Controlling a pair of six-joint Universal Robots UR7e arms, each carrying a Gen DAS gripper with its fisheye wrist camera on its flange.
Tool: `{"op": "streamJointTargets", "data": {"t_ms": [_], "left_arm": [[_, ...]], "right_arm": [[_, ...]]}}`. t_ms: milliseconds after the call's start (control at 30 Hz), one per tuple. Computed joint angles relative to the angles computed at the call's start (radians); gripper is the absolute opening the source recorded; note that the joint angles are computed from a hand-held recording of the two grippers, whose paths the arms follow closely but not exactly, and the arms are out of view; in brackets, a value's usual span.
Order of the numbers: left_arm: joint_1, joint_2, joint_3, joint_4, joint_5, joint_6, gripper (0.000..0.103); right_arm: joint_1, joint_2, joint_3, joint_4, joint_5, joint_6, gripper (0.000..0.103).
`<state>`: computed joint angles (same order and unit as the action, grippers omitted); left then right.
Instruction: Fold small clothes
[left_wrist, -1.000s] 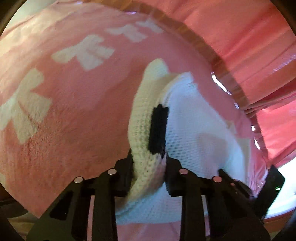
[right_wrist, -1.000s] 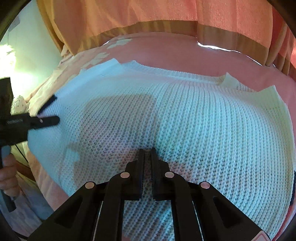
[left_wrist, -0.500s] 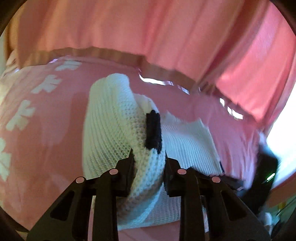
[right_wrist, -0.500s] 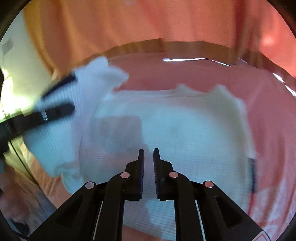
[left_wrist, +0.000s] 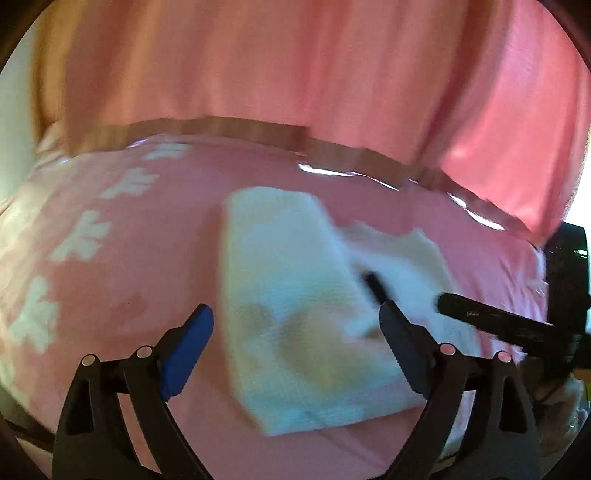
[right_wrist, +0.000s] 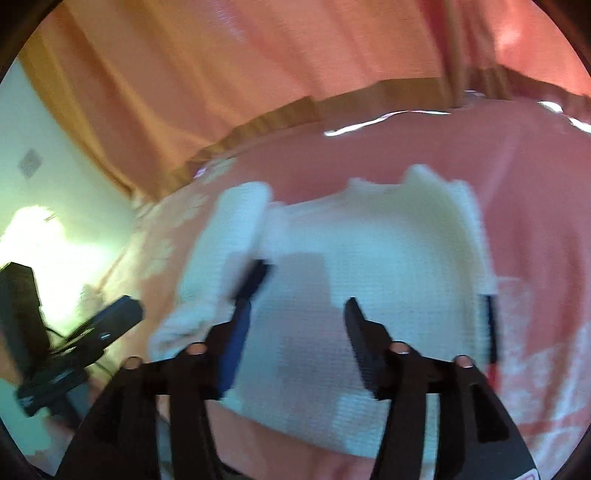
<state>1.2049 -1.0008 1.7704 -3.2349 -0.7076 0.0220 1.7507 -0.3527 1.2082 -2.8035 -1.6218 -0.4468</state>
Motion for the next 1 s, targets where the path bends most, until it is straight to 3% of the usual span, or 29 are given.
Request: {"op": "streamJointTargets", "data": {"t_ms": [67, 200, 333, 433, 500, 533, 733, 867, 900, 967, 1000], "left_arm": [[0.017, -0.022, 0.022, 0.001, 0.035, -0.044, 0.089], [0.054, -0.064, 0.047, 0.050, 0.033, -0.110, 0.089], [0.064, -0.073, 0.057, 0.057, 0.047, -0.107, 0.089], [0.068, -0.080, 0.058, 0.075, 0.033, -0.118, 0.089], [0.068, -0.084, 0.062, 0.087, 0.009, -0.126, 0.089], [0.068, -0.088, 0.060, 0.107, -0.017, -0.133, 0.089], [0.064, -0.109, 0.087, 0.241, -0.207, -0.097, 0.089], [0.033, -0.042, 0.099, 0.233, -0.106, 0.004, 0.089], [0.027, -0.023, 0.094, 0.211, -0.076, 0.030, 0.087], [0.025, 0.008, 0.078, 0.174, -0.045, 0.066, 0.072], [0.029, 0.012, 0.063, 0.203, -0.047, 0.055, 0.054]], "right_arm": [[0.013, 0.019, -0.028, 0.047, 0.023, 0.000, 0.064], [0.050, 0.077, -0.106, 0.080, 0.011, 0.006, 0.064], [0.078, 0.153, -0.214, 0.135, -0.044, 0.024, 0.067], [0.088, 0.220, -0.307, 0.208, -0.137, 0.057, 0.067], [0.082, 0.237, -0.327, 0.231, -0.142, 0.064, 0.051], [0.077, 0.239, -0.331, 0.248, -0.122, 0.061, 0.031], [0.062, 0.202, -0.302, 0.268, -0.049, 0.039, 0.025], [0.046, 0.189, -0.316, 0.319, -0.015, 0.086, 0.025], [0.043, 0.188, -0.322, 0.332, -0.002, 0.102, 0.025], [0.035, 0.184, -0.325, 0.349, 0.024, 0.123, 0.025], [0.035, 0.182, -0.325, 0.350, 0.033, 0.129, 0.025]]}}
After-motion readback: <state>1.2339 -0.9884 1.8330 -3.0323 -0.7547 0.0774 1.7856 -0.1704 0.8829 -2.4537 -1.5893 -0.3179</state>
